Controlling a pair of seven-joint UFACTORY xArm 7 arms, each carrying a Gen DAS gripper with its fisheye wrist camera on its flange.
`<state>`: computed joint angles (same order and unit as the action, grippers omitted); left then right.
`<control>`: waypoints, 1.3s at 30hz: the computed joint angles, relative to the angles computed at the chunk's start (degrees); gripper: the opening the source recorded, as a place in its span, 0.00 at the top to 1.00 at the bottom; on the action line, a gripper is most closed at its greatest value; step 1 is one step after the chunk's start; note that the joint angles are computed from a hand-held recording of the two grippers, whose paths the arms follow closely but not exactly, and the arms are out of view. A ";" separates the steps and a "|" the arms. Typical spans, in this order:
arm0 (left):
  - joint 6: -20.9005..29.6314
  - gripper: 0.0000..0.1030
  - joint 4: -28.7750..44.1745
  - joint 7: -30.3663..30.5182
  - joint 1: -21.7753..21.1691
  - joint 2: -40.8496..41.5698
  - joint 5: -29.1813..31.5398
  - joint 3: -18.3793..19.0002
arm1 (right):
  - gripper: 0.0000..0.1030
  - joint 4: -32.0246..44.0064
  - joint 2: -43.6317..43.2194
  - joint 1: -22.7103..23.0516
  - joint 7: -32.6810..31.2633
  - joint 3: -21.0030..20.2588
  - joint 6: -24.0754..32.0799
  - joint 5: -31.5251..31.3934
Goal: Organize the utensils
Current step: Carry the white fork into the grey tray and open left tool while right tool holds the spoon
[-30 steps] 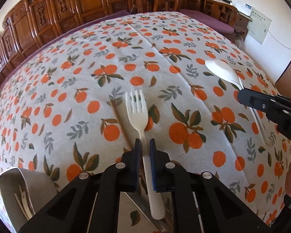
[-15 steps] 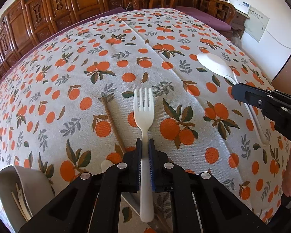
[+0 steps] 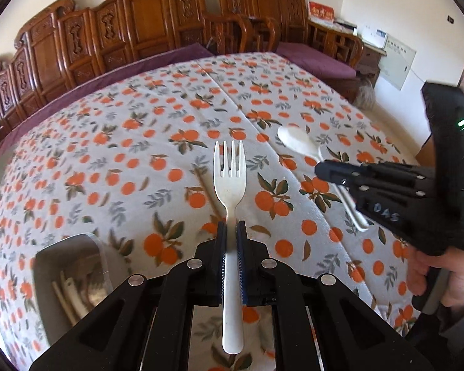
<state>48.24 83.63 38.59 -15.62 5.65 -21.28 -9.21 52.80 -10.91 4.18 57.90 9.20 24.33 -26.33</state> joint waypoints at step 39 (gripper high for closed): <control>-0.68 0.94 -7.93 9.83 10.35 -4.50 -6.94 6.64 | 0.92 11.26 9.56 10.51 -4.46 -0.26 2.33 -1.33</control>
<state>47.56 75.69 48.42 -5.27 1.15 -28.22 -2.57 64.06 -1.35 14.69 53.44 8.93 26.66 -27.66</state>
